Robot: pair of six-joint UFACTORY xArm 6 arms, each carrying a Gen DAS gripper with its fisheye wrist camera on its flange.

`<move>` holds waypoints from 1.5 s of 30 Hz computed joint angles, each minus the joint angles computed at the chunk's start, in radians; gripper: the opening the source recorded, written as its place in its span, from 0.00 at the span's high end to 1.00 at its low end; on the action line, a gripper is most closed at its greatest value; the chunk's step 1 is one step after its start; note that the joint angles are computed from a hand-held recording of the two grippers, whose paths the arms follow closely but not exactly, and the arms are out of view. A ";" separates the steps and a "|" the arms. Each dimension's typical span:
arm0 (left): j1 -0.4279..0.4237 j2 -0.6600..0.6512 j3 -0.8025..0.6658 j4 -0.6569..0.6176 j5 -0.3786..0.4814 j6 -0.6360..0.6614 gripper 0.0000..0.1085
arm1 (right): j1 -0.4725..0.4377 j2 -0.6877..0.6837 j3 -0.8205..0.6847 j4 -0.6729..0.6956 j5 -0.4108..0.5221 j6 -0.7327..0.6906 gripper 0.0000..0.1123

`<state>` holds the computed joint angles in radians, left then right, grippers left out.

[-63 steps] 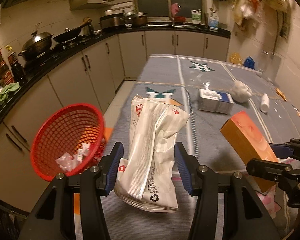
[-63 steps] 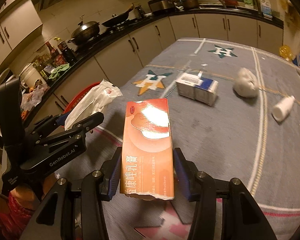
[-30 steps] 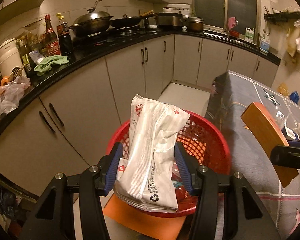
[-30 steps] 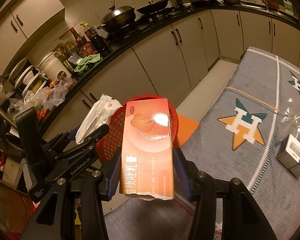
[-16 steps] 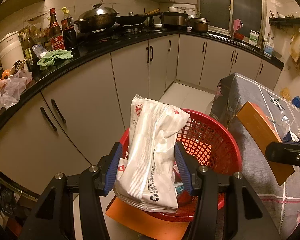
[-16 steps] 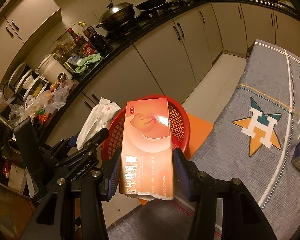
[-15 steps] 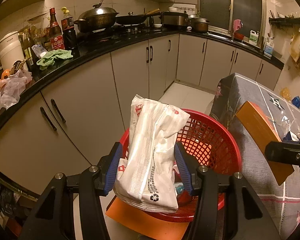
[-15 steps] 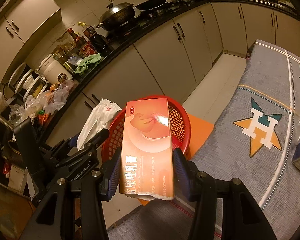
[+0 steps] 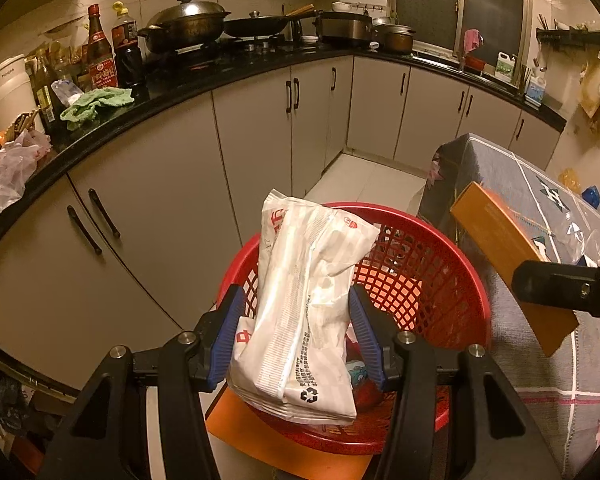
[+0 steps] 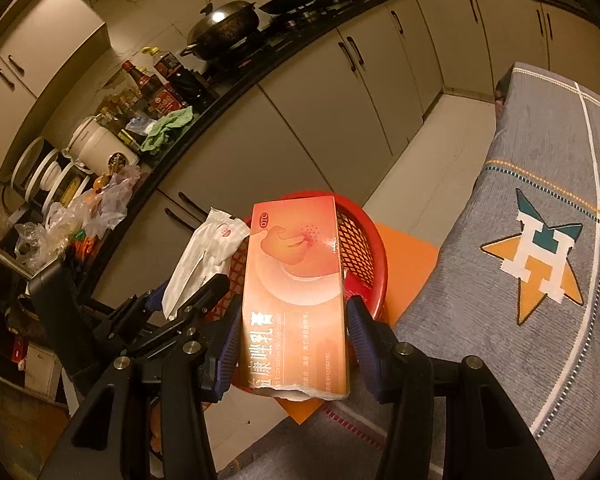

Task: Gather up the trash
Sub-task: 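Open both tools to drop the box and bag into the basket, then move both open tools back over the table toward the cloth ball and medicine box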

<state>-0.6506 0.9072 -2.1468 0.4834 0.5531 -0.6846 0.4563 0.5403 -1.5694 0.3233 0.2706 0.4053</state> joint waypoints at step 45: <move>-0.058 -0.095 0.102 0.038 -0.022 -0.031 0.32 | 0.012 -0.194 0.292 0.115 -0.175 -0.031 0.48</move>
